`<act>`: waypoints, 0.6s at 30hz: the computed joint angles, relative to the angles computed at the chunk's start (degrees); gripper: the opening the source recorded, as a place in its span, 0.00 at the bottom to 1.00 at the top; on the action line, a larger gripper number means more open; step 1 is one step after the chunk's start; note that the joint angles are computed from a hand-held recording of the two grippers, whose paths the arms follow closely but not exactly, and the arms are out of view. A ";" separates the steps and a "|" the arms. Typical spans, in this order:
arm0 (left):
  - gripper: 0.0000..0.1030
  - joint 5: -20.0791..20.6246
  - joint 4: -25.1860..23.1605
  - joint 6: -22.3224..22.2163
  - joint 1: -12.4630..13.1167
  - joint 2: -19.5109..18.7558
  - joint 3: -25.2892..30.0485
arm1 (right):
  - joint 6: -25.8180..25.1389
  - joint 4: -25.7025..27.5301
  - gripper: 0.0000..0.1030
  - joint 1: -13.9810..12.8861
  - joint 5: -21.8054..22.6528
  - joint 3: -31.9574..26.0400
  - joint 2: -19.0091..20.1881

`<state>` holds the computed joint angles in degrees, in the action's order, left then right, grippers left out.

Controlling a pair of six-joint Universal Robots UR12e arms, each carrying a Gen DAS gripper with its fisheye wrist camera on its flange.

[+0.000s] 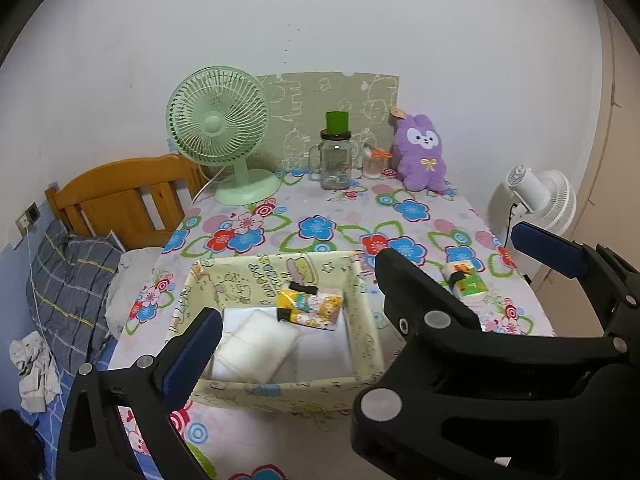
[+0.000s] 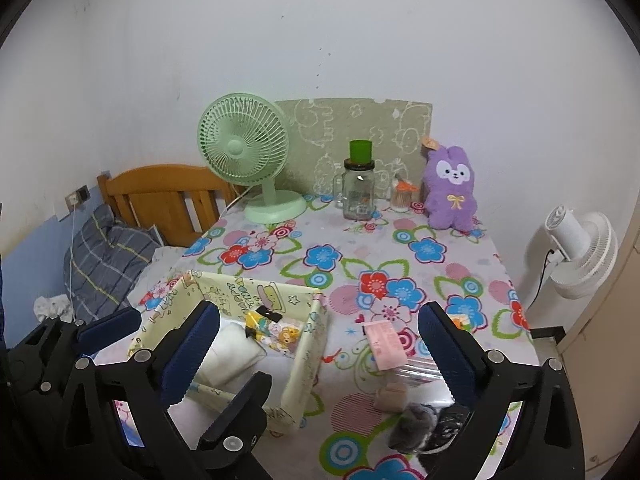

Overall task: Organize soft objects
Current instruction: 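Withdraw the right tool from the box and move toward the black umbrella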

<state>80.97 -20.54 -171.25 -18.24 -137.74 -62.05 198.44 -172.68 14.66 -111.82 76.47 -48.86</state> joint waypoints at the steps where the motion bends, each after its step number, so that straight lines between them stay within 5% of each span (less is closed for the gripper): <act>1: 1.00 0.25 0.41 0.05 -0.18 0.17 -0.34 | 0.00 -0.32 0.98 -0.07 -0.02 0.59 -0.34; 18: 0.99 -1.21 3.39 -0.02 -1.90 1.09 -3.74 | 0.17 -4.49 1.00 -0.49 -3.38 7.34 -3.11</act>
